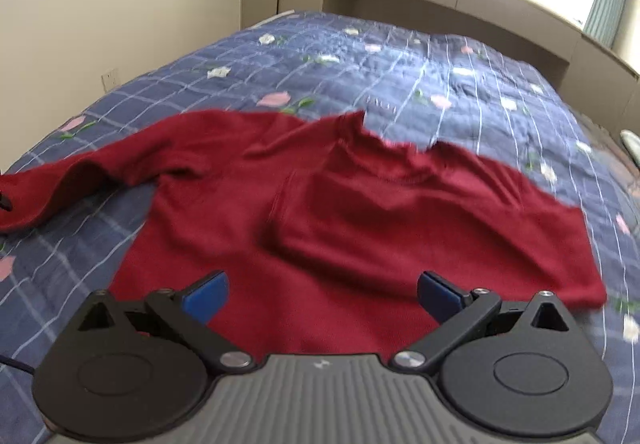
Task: Fold small clothes
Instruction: 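Grasp the other sleeve cuff with the left gripper and fold it across the body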
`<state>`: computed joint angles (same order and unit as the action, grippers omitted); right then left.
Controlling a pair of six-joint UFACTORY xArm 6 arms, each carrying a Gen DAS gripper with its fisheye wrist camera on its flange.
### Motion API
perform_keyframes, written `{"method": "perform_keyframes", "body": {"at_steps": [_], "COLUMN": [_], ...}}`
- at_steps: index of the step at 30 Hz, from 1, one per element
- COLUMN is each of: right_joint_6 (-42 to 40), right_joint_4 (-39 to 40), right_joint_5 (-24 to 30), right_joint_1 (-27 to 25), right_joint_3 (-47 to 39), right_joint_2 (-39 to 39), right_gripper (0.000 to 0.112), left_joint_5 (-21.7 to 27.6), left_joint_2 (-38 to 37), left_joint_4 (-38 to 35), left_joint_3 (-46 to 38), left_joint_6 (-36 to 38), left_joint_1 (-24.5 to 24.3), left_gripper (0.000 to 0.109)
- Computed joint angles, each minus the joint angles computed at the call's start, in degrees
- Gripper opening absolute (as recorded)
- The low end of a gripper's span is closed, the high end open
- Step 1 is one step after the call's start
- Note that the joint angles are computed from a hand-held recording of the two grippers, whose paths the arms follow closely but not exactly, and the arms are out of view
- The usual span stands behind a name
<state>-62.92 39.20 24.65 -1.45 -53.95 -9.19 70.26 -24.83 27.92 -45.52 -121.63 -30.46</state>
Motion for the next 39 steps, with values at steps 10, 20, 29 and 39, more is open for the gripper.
{"method": "perform_keyframes", "body": {"at_steps": [10, 20, 29, 39], "right_joint_6": [6.4, 5.5, 4.4, -1.8], "right_joint_4": [-4.3, -0.5, 3.1, 8.3], "right_joint_5": [2.0, 3.9, 5.7, 4.0], "right_joint_1": [-0.1, -1.7, -5.3, -12.6], "right_joint_3": [5.2, 5.3, 2.3, -5.3], "right_joint_2": [-4.7, -6.5, -6.1, 0.1], "right_gripper": [0.103, 0.103, 0.103, 0.103], "left_joint_5": [2.6, 6.9, -6.3, -23.9], "left_joint_2": [-2.2, -3.5, 4.5, 25.9], "left_joint_4": [4.3, 22.0, 38.3, 39.8], "left_joint_3": [0.9, -4.2, -19.3, -42.5], "left_joint_6": [-4.0, 1.1, 14.8, 22.9], "left_joint_1": [0.3, -2.1, 4.5, -0.3], "left_gripper": [0.005, 0.004, 0.004, 0.004]}}
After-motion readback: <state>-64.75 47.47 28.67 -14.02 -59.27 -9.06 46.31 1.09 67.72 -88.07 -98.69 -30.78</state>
